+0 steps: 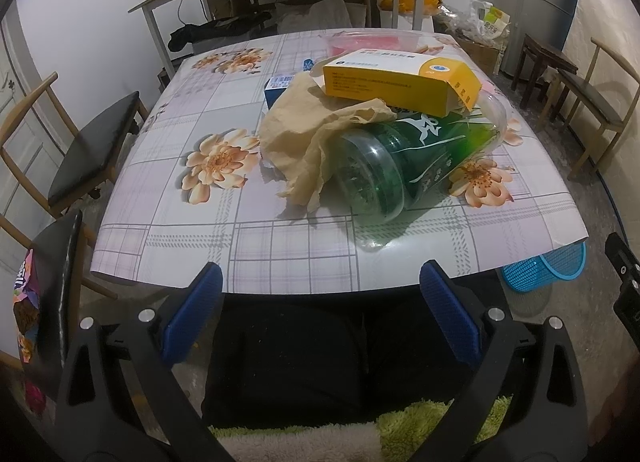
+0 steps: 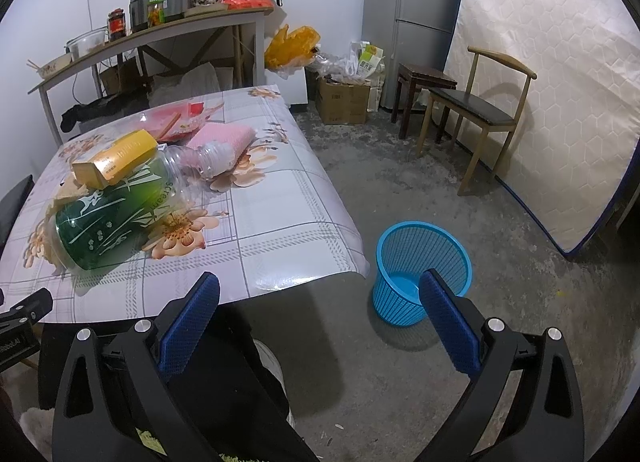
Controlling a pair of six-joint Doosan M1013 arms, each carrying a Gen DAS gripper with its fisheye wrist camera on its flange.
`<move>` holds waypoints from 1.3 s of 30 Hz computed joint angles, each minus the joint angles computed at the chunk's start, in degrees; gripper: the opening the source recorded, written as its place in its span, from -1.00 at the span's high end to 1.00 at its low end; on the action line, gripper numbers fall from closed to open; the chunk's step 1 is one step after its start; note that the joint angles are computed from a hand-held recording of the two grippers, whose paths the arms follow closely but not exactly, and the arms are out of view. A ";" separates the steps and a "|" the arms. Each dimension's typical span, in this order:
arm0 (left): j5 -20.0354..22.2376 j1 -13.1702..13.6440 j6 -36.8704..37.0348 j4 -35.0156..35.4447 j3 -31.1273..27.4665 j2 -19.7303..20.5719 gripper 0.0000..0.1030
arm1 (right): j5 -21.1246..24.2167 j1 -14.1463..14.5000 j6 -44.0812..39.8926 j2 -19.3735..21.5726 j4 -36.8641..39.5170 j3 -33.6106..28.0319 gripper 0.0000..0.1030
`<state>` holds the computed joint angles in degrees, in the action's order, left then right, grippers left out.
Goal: Collect trash
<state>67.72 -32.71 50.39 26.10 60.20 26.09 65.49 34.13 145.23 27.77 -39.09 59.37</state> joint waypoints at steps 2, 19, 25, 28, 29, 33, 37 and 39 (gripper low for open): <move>-0.06 -0.04 -0.16 0.03 0.30 -0.11 -0.86 | 0.06 -0.08 -0.15 -0.15 0.06 -0.08 -0.88; -0.62 0.29 -0.07 -0.16 0.96 -0.20 -0.86 | -0.01 -0.08 -0.03 -0.13 0.31 -0.08 -0.88; -0.56 0.30 -0.09 -0.17 0.93 -0.18 -0.86 | -0.01 -0.09 -0.09 -0.13 0.36 -0.08 -0.88; -0.49 0.31 0.01 -0.23 0.85 -0.15 -0.86 | 0.02 -0.14 -0.19 -0.21 0.42 -0.12 -0.88; -0.49 0.31 0.01 -0.23 0.85 -0.15 -0.86 | 0.00 -0.11 -0.10 -0.16 0.38 -0.10 -0.88; -0.46 0.31 0.04 -0.23 0.83 -0.14 -0.86 | -0.03 -0.11 -0.08 -0.14 0.42 -0.08 -0.88; -0.41 0.31 0.04 -0.25 0.81 -0.13 -0.86 | 0.01 -0.13 -0.16 0.00 0.52 -0.23 -0.88; -0.48 0.56 0.11 -0.50 1.07 -0.16 -0.86 | 0.11 -0.13 -0.26 0.00 0.58 -0.32 -0.88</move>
<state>67.24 -32.15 50.50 25.60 61.26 25.93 65.61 34.00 144.97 27.77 -38.52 59.05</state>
